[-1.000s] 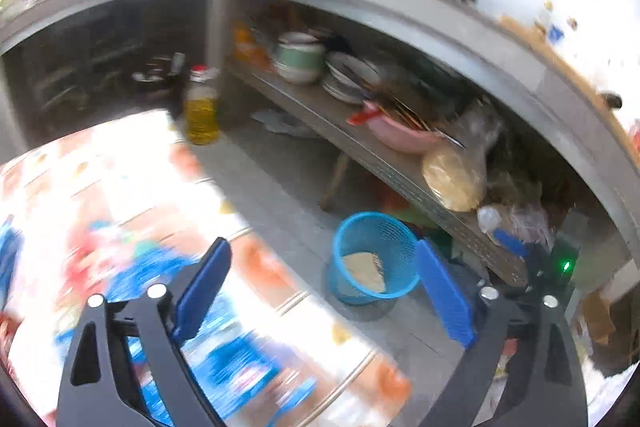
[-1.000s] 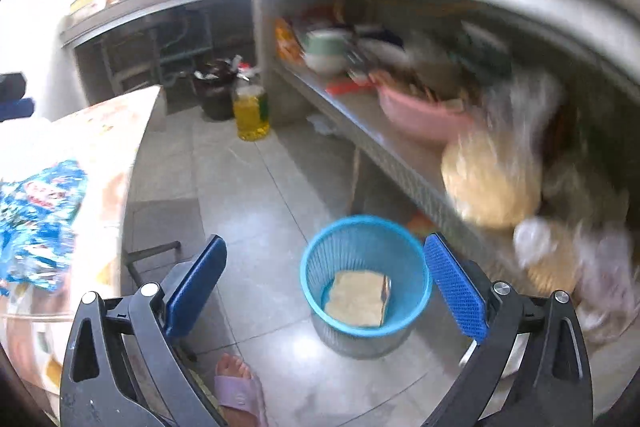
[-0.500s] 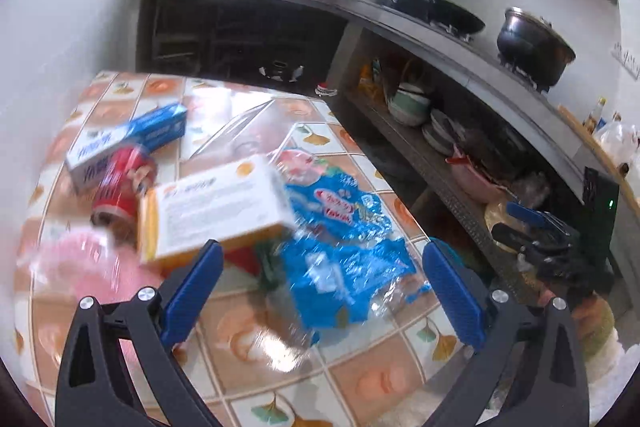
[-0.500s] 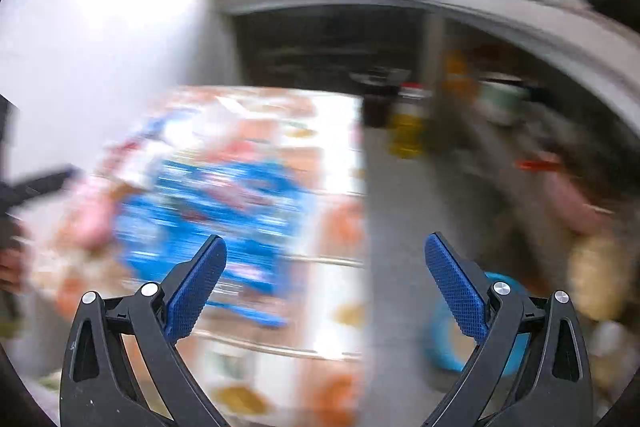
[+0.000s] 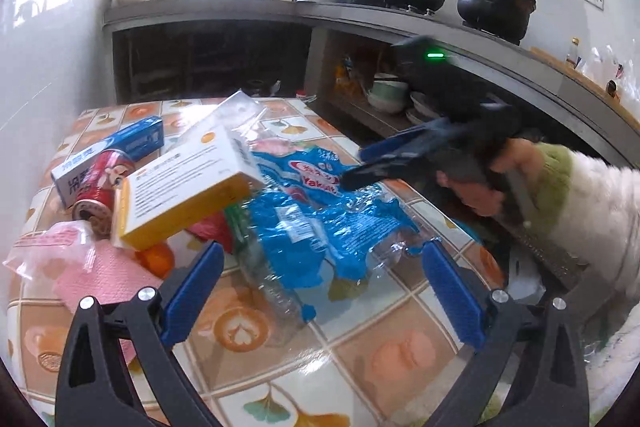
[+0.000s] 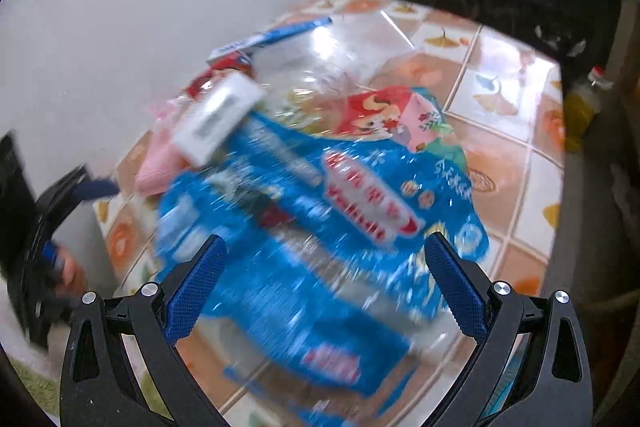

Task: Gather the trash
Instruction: 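Grasp the blue plastic bag with the right tool while the left tool grasps the yellow box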

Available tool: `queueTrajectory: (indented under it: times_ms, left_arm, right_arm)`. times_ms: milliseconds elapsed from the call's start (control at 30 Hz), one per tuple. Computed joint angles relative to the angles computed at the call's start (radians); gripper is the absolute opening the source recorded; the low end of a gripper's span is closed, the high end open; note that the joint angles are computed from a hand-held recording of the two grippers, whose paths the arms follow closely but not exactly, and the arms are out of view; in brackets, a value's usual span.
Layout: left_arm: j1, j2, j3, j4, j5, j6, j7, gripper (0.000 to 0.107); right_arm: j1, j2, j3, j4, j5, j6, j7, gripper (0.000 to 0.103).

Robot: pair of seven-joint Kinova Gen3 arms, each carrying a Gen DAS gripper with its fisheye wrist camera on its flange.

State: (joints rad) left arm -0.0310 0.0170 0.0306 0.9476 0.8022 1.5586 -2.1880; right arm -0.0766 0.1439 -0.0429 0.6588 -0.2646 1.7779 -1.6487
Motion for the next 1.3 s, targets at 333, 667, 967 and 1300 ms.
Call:
queueTrajectory:
  times_ms: [333, 667, 967, 1300]
  left_arm:
    - [0.102, 0.036, 0.055, 0.039, -0.140, -0.023, 0.028, 0.066]
    - [0.110, 0.023, 0.072, 0.085, -0.122, -0.025, 0.012, 0.046]
    - [0.153, 0.029, 0.089, 0.103, -0.145, -0.019, -0.042, 0.024]
    - [0.124, 0.021, 0.066, 0.113, -0.080, 0.031, -0.093, 0.023]
  right_arm:
    - [0.045, -0.086, 0.008, 0.258, -0.167, -0.070, -0.069, 0.094]
    - [0.052, -0.195, 0.082, 0.500, -0.409, -0.202, -0.154, 0.087]
    - [0.022, -0.196, 0.072, 0.564, -0.471, -0.273, -0.138, 0.059]
    - [-0.047, -0.247, 0.013, 0.588, -0.290, -0.360, -0.296, 0.002]
